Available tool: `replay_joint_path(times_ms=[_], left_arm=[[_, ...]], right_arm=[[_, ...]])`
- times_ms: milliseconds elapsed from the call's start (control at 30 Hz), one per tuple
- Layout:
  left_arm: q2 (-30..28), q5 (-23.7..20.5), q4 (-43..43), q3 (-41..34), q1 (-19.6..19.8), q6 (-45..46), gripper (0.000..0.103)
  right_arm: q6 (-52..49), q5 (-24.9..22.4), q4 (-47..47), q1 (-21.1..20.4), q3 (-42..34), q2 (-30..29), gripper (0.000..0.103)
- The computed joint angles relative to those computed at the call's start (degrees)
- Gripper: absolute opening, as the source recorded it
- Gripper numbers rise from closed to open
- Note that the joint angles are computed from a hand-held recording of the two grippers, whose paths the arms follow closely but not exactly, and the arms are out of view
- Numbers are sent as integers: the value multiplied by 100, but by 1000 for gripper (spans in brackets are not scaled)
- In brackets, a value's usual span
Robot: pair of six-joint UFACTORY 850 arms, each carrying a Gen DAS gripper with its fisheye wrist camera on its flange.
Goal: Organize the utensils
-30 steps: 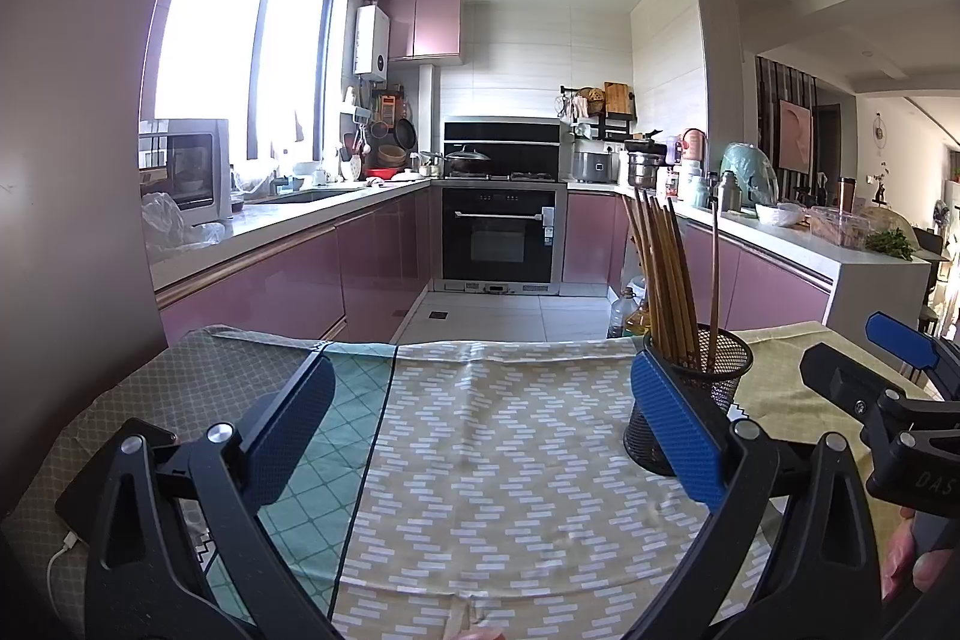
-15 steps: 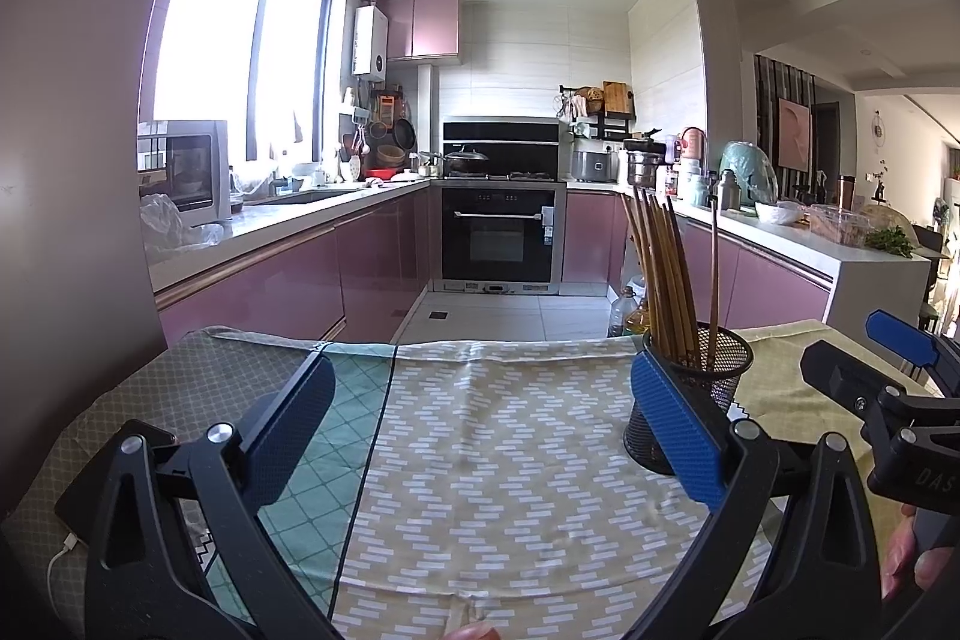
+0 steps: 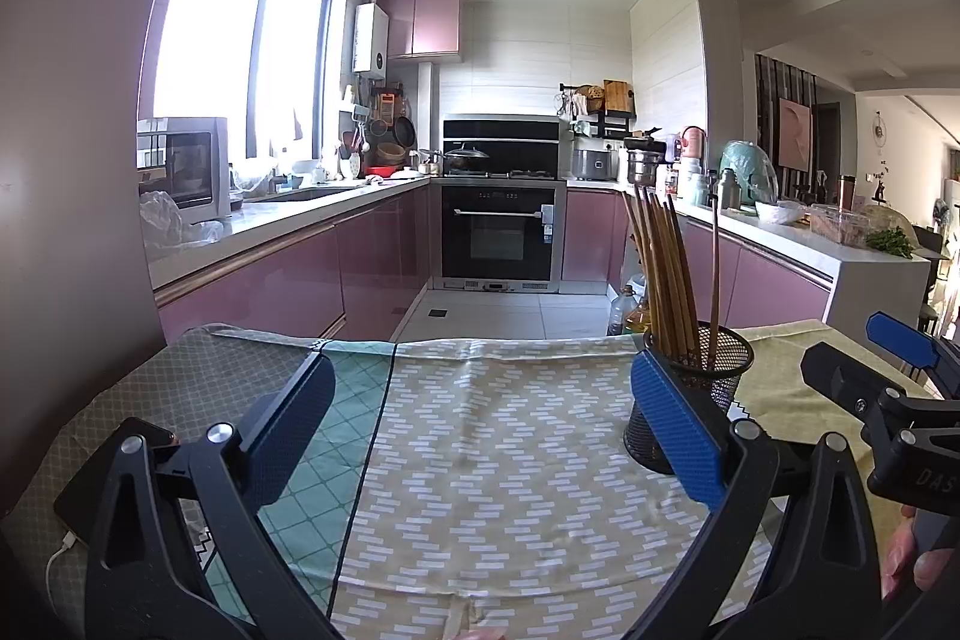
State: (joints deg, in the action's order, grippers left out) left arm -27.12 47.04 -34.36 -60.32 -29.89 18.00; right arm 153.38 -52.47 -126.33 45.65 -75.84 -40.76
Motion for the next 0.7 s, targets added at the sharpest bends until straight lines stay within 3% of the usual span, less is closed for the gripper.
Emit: replay_joint_path(times_ms=[433,567,700], left_arm=[[-34,30,-136,-53,-1,123,97],[-93,-457,-266,-212,68,249,97],[-190,-806,-706,-368,192,687,97]], right_arm=[[-49,41,44,-11,-16,-13,96],[-170,141,196,-83,0,4,96],[-921,827,1192,-466,-25,64,96]])
